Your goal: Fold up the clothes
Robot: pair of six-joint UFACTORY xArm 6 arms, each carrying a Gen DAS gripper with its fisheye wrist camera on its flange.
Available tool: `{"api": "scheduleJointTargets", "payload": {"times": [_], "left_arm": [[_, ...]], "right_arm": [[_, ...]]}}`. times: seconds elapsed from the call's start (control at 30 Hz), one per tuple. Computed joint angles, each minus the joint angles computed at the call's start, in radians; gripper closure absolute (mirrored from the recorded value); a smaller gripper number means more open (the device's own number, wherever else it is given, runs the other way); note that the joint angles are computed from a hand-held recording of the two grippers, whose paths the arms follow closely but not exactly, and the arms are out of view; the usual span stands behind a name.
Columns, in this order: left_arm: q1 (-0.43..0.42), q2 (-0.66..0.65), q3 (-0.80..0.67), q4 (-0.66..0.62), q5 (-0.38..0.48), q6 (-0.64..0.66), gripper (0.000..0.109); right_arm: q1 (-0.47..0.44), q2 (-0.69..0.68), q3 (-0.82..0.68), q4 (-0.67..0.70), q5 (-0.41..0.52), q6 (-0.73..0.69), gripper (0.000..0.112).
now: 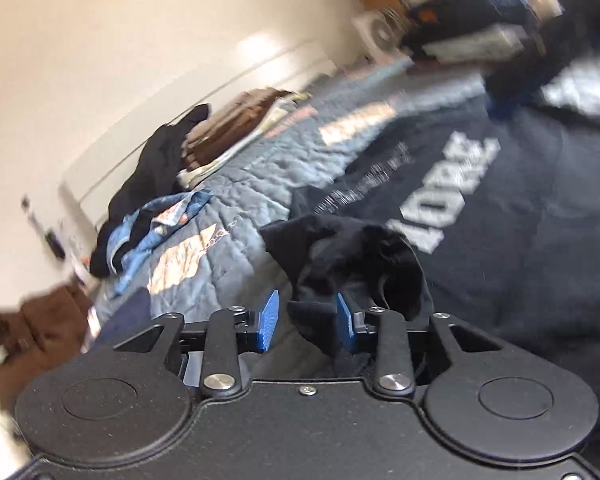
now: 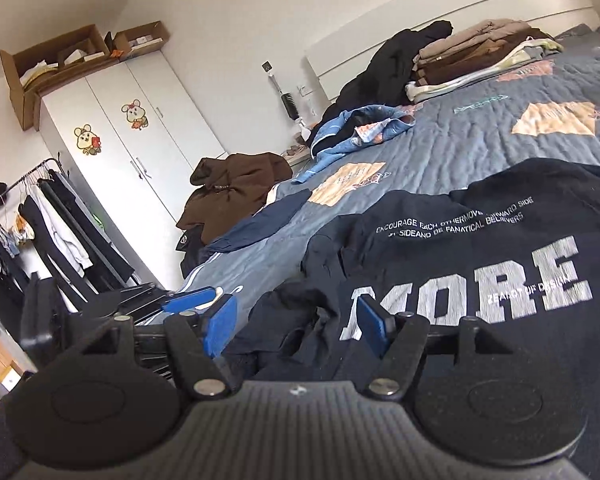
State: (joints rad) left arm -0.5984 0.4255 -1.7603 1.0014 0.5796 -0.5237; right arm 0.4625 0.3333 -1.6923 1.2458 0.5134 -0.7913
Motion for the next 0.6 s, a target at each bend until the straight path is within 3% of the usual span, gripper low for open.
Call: {"api": "scheduleJointTargets", "payload": {"times": [0.1,0.2,0.27,0.3,0.43,0.6], "left_arm": [[-0.028,0.047,-0.047,-0.038,0.026,0.119,0.076],[-0.064,0.136,-0.138,0.006,0.140,0.245,0.076],[-0.065,0.184,-0.193,-0.030,0.167,0.294,0.076],[-0.059,0.197,-0.210,-0.059,0.163,0.288,0.076],[-0.049,0.250,-0.301,-0.139,0.196,0.260,0.102],[-0.052,0.196,-0.272,-0.179,0.200,0.148,0.103]], "right_arm": [[-0.010,-0.047,0.056,0.047,0.009,-0.031,0.047],[-0.024,-0.098,0.115,0.087,0.023,-0.058,0.046],[-0.036,-0.127,0.143,0.074,0.037,-0.053,0.046],[-0.042,-0.141,0.157,0.067,0.045,-0.051,0.046],[-0.075,-0.195,0.201,0.000,0.103,-0.042,0.045],[-0.107,-0.232,0.236,0.042,0.170,-0.093,0.045]]}}
